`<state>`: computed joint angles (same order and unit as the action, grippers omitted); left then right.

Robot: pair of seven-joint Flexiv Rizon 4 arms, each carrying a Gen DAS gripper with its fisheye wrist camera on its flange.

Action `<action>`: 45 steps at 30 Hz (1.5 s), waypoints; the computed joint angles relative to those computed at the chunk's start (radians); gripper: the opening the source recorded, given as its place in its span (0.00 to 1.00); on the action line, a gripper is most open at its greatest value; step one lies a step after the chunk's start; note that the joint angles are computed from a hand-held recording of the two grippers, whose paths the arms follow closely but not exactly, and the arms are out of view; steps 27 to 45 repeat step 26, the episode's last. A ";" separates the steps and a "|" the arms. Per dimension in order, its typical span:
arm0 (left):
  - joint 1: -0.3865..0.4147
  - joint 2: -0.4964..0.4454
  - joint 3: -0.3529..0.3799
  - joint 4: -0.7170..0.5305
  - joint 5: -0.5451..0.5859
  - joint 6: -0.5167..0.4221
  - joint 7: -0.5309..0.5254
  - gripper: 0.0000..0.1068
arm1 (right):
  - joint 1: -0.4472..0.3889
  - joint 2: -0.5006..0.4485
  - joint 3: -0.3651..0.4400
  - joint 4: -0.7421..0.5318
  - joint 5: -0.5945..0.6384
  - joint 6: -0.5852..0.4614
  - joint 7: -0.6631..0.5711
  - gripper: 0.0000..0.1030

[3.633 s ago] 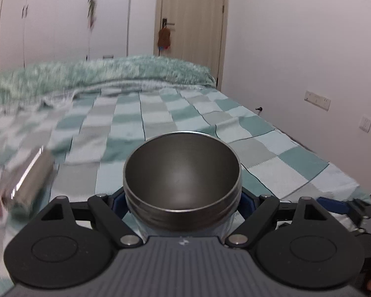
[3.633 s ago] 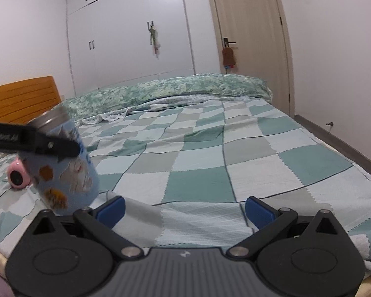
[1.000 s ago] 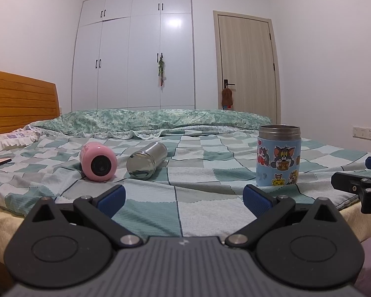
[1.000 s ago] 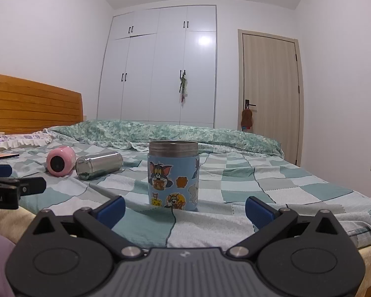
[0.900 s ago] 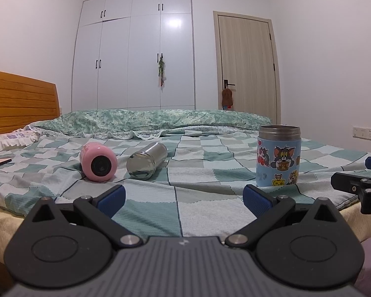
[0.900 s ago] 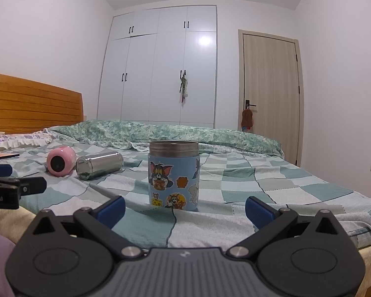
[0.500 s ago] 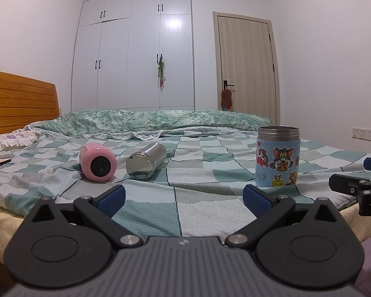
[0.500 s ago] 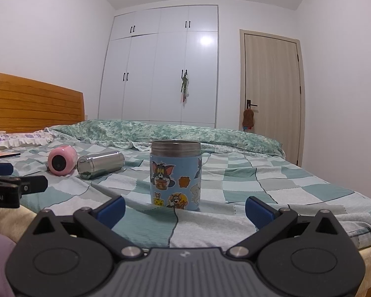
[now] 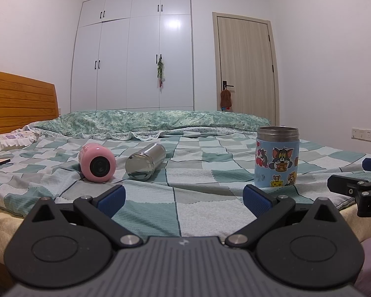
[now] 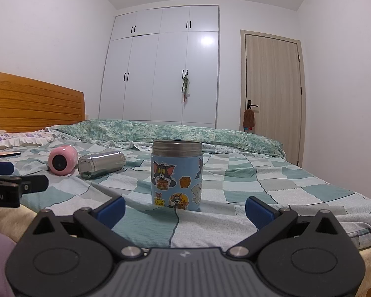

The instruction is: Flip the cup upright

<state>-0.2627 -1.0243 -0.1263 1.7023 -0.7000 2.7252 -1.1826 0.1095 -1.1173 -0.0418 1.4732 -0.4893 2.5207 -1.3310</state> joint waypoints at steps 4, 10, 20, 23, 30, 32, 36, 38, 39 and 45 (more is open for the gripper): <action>0.000 0.000 0.000 0.000 0.001 0.000 -0.001 0.96 | 0.000 0.000 0.000 0.001 0.001 0.000 0.000 1.00; -0.001 -0.001 0.001 -0.001 -0.002 0.001 0.001 0.96 | 0.000 0.000 0.001 0.001 0.001 0.000 -0.001 1.00; -0.001 -0.001 0.000 0.000 0.001 0.001 -0.002 0.96 | 0.001 0.001 0.001 0.001 0.002 0.000 -0.003 1.00; 0.001 0.000 0.000 0.000 0.006 0.000 -0.004 0.96 | 0.000 0.001 0.001 0.003 0.001 0.002 -0.004 1.00; -0.002 -0.001 0.000 -0.003 0.005 -0.002 0.000 0.96 | 0.001 0.002 0.001 0.004 0.002 0.002 -0.004 1.00; -0.002 -0.001 0.000 -0.003 0.005 -0.002 0.000 0.96 | 0.001 0.002 0.001 0.004 0.002 0.002 -0.004 1.00; -0.002 -0.001 0.000 -0.003 0.005 -0.002 0.000 0.96 | 0.001 0.002 0.001 0.004 0.002 0.002 -0.004 1.00; -0.002 -0.001 0.000 -0.003 0.005 -0.002 0.000 0.96 | 0.001 0.002 0.001 0.004 0.002 0.002 -0.004 1.00; -0.002 -0.001 0.000 -0.003 0.005 -0.002 0.000 0.96 | 0.001 0.002 0.001 0.004 0.002 0.002 -0.004 1.00; -0.002 -0.001 0.000 -0.003 0.005 -0.002 0.000 0.96 | 0.001 0.002 0.001 0.004 0.002 0.002 -0.004 1.00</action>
